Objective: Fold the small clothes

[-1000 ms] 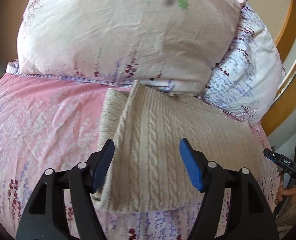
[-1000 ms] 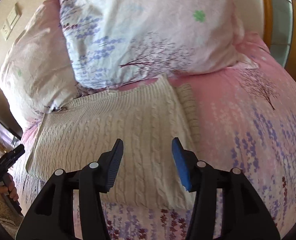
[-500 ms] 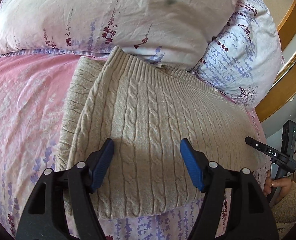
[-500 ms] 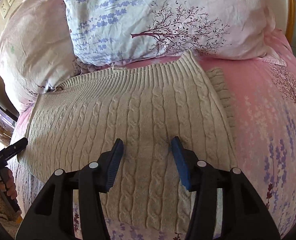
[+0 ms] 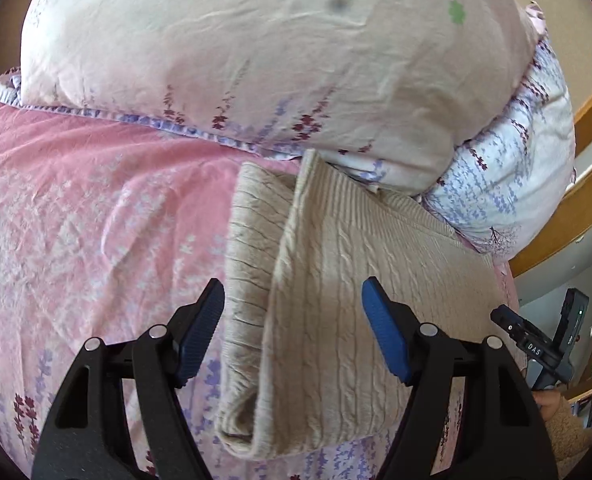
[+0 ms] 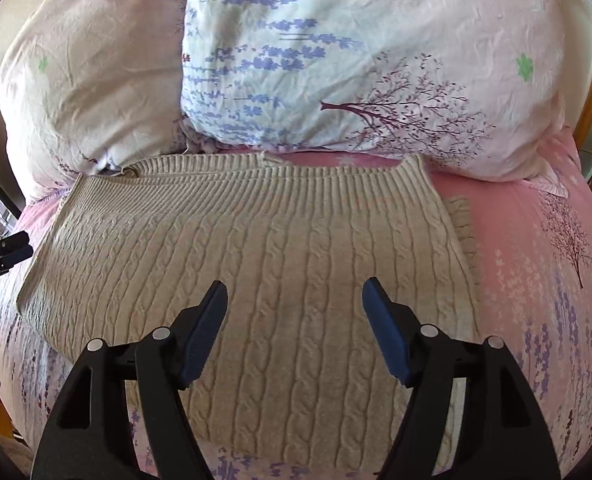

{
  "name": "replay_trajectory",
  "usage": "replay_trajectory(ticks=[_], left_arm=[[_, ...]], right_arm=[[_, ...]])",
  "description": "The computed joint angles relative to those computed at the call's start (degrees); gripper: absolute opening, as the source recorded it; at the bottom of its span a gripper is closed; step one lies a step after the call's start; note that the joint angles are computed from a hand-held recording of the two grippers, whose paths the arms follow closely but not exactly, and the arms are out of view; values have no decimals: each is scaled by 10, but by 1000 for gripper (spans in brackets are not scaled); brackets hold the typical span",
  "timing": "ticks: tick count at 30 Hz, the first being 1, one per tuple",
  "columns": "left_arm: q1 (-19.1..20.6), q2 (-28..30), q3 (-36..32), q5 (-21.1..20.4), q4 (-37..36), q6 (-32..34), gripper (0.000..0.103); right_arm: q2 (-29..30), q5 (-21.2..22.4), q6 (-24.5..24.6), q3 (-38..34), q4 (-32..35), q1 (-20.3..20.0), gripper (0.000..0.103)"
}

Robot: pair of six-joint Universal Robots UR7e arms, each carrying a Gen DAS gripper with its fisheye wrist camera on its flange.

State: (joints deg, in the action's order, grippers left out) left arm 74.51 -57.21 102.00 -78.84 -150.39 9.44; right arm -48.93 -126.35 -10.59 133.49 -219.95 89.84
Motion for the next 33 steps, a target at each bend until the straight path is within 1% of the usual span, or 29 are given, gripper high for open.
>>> replay_trajectory(ticks=[3, 6, 10, 15, 17, 19, 20, 22, 24, 26, 27, 30, 33], left_arm=[[18, 21, -42, -15, 41, -13, 68], [30, 39, -68, -33, 68, -21, 65], [35, 52, -78, -54, 68, -17, 60], [43, 66, -86, -94, 60, -32, 60], [47, 71, -92, -108, 65, -49, 51], [50, 71, -91, -110, 59, -62, 43], [50, 73, -92, -111, 60, -70, 36], [49, 77, -95, -111, 67, -86, 28], [45, 79, -92, -107, 62, -94, 26], [39, 78, -87, -101, 53, -101, 22], [38, 78, -85, -105, 49, -107, 21], [32, 73, -77, -138, 30, -126, 18], [18, 68, -70, -183, 14, -131, 15]], right_arm=[[9, -5, -8, -10, 13, 8, 72], [16, -9, -12, -18, 29, 13, 72], [20, -11, -9, -15, 34, 14, 74], [19, -4, -2, -10, 32, 11, 76], [20, -2, -4, -11, 33, 10, 77], [20, 1, -5, -12, 35, 9, 77], [19, 3, -5, -12, 35, 8, 78], [18, 7, -6, -11, 36, 7, 78], [16, 11, -6, -10, 36, 6, 78], [15, 14, -6, -9, 36, 5, 78], [13, 15, -3, -7, 34, 4, 78], [4, 23, 3, 4, 27, 2, 78], [-5, 27, 9, 18, 4, 1, 78]])
